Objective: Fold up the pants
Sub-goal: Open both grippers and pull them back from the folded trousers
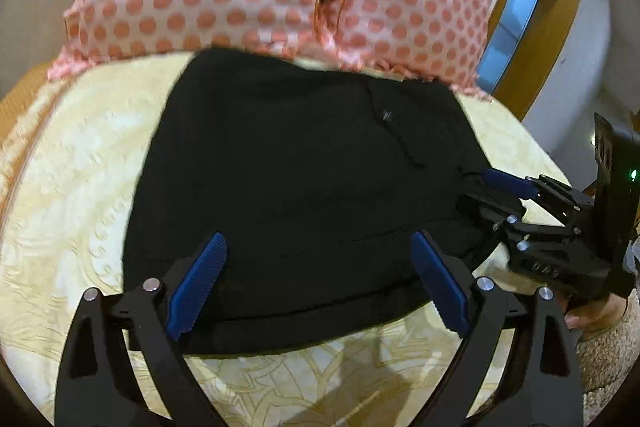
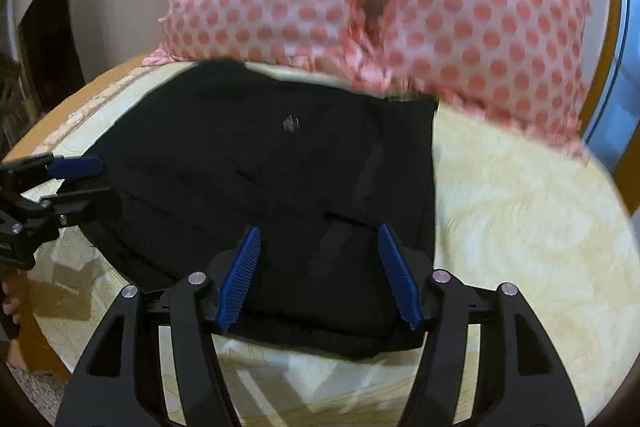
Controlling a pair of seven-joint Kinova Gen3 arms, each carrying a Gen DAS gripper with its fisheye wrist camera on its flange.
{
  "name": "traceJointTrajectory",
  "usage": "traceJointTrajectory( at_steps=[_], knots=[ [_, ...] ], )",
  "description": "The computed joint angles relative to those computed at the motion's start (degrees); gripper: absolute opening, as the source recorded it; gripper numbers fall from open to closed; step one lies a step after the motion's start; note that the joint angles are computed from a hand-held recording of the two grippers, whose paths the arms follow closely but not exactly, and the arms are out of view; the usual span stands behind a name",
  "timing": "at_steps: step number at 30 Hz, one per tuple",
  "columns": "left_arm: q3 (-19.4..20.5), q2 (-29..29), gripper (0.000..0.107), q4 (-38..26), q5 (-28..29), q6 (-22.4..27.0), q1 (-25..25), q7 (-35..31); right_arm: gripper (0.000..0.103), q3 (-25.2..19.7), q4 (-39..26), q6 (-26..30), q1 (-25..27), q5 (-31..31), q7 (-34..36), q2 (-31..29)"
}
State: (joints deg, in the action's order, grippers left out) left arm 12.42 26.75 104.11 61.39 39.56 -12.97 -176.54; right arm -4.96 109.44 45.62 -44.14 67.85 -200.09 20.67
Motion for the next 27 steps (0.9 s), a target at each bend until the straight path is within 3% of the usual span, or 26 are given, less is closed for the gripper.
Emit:
traceJointTrajectory(
  at_steps=[3,5,8,10,13,17,19,24,27],
  knots=[
    [-0.4,0.3,0.100,-0.7,-1.6,-0.1,1.1,1.9,0.067,-3.8,2.1,-5.1,5.9,1.9,-6.3,-1.4],
    [-0.5,0.9,0.101,-1.8,-2.3,0.8,1.3,4.5,0.070,-6.9,1.6,-4.3,8.5,2.6,-8.4,-0.9],
    [-6.0,1.5,0.101,-2.9,1.6,5.4,4.0,5.1,0.081,-11.6,0.8,-2.5,11.7,4.4,-10.7,0.0],
    [-7.0,0.9,0.101,-0.8,6.1,6.4,3.0,1.5,0.081,-11.0,1.2,0.0,9.7,4.1,-15.4,-1.2],
    [-10.2,-4.2,0.101,5.4,12.1,1.3,3.8,-5.5,0.090,-5.9,2.8,7.0,1.9,1.4,-20.6,-3.0],
    [-4.1,-9.9,0.101,12.8,16.6,-5.6,-3.9,-14.8,0.092,-1.3,2.6,16.3,-7.9,-3.3,-21.3,-2.2],
    [-3.3,-10.9,0.101,15.7,19.5,-6.0,-6.1,-19.4,0.093,-3.6,2.5,18.4,-8.4,-3.9,-22.0,-1.3],
    [-8.3,-12.2,0.101,21.1,28.3,-5.7,-3.3,-30.9,0.094,-14.0,0.6,23.3,-5.6,-2.3,-23.3,3.5],
    [-11.5,-12.3,0.101,22.5,29.9,-5.6,-0.2,-33.2,0.094,-14.0,-0.6,23.0,-6.9,-2.0,-23.0,5.1]
  ],
)
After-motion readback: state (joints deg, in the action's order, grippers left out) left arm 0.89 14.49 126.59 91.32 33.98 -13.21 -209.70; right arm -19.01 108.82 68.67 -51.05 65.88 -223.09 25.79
